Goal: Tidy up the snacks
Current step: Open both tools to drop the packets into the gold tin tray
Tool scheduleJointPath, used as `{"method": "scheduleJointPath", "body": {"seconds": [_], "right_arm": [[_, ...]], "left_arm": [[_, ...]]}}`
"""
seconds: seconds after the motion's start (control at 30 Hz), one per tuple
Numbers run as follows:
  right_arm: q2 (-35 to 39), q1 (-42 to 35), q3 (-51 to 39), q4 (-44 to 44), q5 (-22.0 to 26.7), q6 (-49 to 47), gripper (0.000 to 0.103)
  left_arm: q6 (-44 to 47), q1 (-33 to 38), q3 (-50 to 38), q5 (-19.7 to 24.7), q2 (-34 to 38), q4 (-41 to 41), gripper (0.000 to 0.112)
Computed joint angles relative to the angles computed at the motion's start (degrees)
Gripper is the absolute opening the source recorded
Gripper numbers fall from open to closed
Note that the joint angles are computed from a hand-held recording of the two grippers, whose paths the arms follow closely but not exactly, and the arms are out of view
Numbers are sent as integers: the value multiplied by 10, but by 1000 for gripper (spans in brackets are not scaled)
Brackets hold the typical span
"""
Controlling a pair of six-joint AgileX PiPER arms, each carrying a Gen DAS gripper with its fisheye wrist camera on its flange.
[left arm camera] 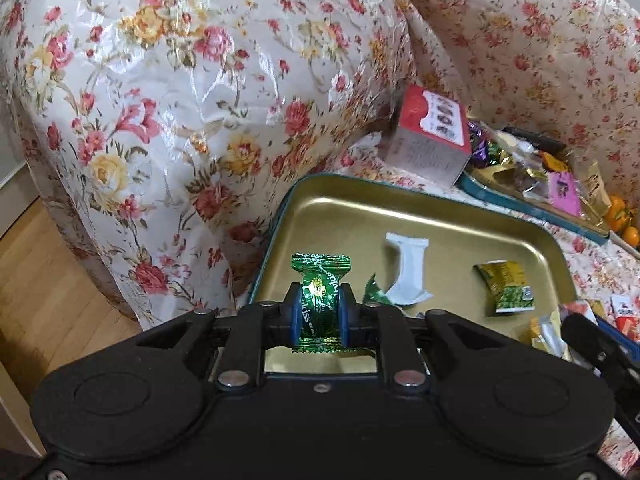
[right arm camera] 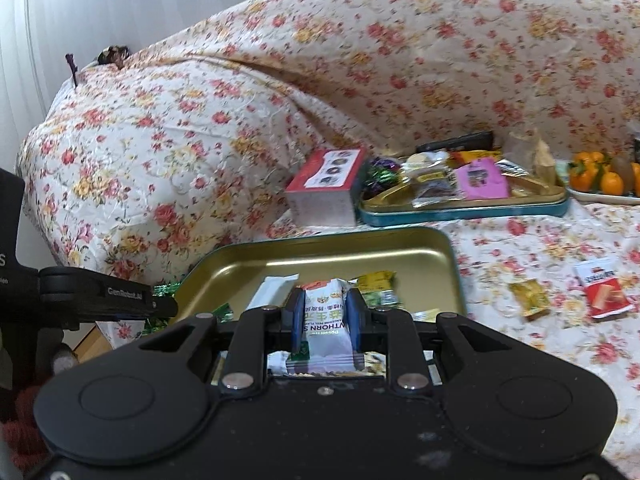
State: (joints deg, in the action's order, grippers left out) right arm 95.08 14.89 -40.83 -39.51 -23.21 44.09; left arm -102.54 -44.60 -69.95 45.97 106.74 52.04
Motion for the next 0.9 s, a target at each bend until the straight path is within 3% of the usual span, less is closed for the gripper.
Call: {"method": "scheduleJointPath", "body": {"seconds": [0.57,0.9], "right_arm": [[72,56,-87,49,55,-41,24],[114,75,-137,83,99,-70,24]], "left_arm": [[16,15,17,-45,-14,-21,30],[23,11,17,-43,-21,-38,30]]}}
